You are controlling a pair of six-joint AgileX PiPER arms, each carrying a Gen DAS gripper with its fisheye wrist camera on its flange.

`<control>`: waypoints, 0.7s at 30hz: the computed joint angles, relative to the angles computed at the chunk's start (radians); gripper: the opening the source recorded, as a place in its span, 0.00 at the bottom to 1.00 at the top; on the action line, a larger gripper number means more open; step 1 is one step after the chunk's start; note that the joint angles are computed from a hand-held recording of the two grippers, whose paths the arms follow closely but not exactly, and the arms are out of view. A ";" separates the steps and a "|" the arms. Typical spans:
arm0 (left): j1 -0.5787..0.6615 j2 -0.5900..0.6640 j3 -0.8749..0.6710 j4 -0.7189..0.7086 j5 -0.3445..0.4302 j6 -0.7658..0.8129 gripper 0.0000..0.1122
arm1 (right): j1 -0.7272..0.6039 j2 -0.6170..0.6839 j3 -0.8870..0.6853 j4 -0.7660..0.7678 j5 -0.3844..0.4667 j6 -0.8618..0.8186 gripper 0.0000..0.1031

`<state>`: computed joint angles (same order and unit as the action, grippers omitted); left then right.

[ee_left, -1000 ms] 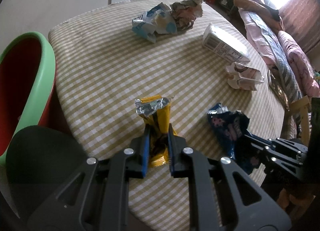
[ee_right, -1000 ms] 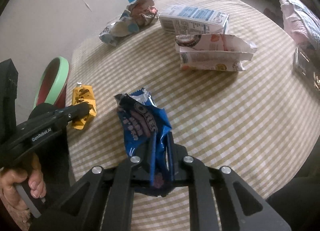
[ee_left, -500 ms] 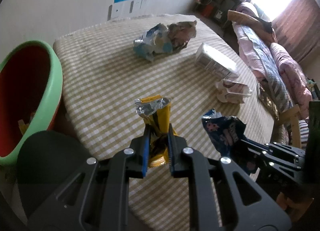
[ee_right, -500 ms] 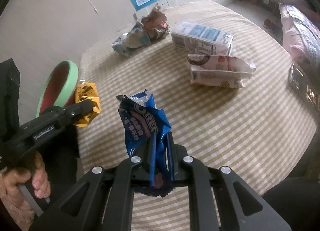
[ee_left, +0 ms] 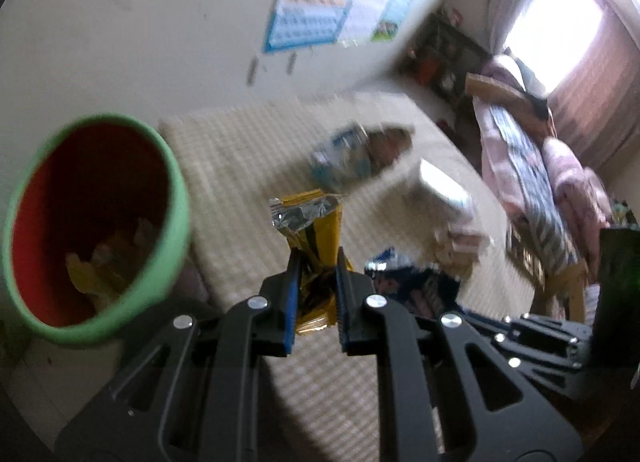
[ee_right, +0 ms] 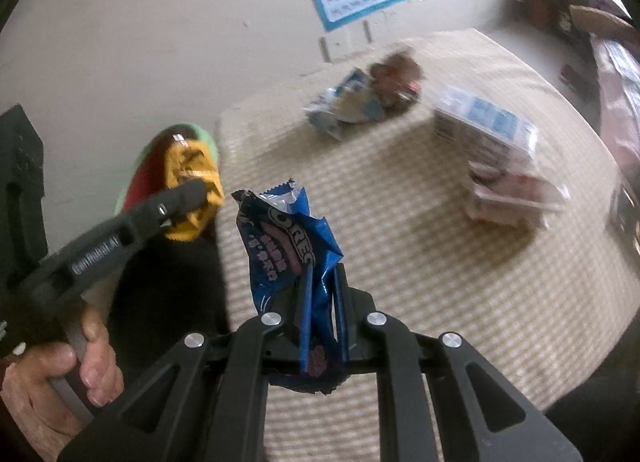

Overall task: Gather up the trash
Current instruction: 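Carry both items over the green bin and open both grippers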

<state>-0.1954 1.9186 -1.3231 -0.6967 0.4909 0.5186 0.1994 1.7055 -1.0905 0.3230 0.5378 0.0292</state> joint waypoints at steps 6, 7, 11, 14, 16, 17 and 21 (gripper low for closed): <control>0.114 -0.044 0.009 0.008 -0.039 -0.015 0.13 | 0.066 0.087 -0.163 -0.013 0.048 0.001 0.10; 0.131 -0.041 0.003 0.016 -0.037 -0.024 0.13 | 0.073 0.104 -0.193 -0.009 0.057 -0.002 0.10; 0.202 -0.026 -0.011 0.025 -0.026 -0.062 0.13 | 0.112 0.192 -0.326 0.019 0.100 -0.001 0.10; 0.245 -0.006 -0.022 0.037 -0.026 -0.076 0.13 | 0.137 0.249 -0.409 0.028 0.138 0.002 0.10; 0.267 0.005 -0.026 0.031 -0.025 -0.074 0.13 | 0.152 0.283 -0.466 0.028 0.166 0.011 0.10; 0.280 0.011 -0.028 0.030 -0.025 -0.074 0.13 | 0.159 0.307 -0.505 0.033 0.185 0.015 0.10; 0.314 0.031 -0.042 0.031 -0.023 -0.094 0.13 | 0.179 0.386 -0.637 0.037 0.234 0.043 0.10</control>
<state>0.1188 1.9500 -1.3651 -0.6656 0.4680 0.4249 0.3779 2.0911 -1.7273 0.3599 0.7718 0.0721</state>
